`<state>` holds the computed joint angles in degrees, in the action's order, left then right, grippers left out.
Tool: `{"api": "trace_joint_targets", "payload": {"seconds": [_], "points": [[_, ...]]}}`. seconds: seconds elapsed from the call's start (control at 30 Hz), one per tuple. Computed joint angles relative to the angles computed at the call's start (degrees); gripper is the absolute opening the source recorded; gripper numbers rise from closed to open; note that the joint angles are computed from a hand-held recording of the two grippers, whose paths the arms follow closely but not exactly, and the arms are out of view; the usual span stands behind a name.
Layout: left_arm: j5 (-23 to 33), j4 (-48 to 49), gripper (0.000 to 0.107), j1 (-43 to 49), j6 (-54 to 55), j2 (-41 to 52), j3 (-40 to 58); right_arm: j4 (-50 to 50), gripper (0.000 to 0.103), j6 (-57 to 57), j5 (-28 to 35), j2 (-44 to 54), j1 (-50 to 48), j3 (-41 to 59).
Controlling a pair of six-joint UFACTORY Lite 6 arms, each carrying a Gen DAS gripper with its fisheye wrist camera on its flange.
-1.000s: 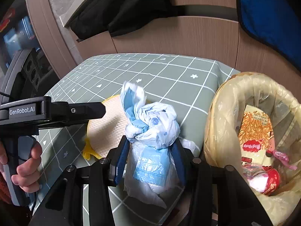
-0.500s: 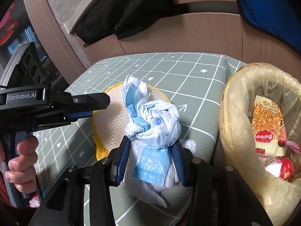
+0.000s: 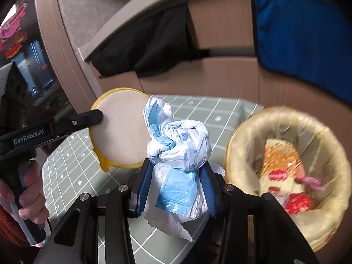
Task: Collect trash
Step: 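Carry the sponge and plastic bag over the bin with both tools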
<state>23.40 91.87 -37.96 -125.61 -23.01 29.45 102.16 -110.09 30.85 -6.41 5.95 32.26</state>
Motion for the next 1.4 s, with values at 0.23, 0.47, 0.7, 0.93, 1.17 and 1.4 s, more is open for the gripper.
{"api": "trace_joint_targets", "payload": {"seconds": [0.23,0.47,0.7,0.93,1.17,1.4], "points": [[20.62,-8.18,0.012,-17.03,9.9,0.41,6.97,-7.96,0.041,6.55,1.56,-12.08,-6.37,-1.72],[24.1,-8.89,0.012,-24.7,10.47,6.02,14.4,-16.12,0.041,10.34,9.2,-18.03,-19.92,-0.55],[20.51,-6.03,0.012,-27.34,7.68,17.18,24.55,-20.31,0.041,10.21,18.06,-18.74,-34.28,1.42],[15.25,-1.04,0.012,-25.23,0.91,26.4,30.13,-19.95,0.041,6.12,22.29,-12.58,-42.51,4.46],[8.48,5.81,0.012,-20.51,-7.38,33.17,31.33,-16.79,0.041,2.2,19.54,-4.99,-40.72,6.5],[3.8,13.07,0.012,-16.12,-14.06,40.49,34.6,-12.85,0.041,-1.72,15.17,3.69,-36.72,9.08]]}}
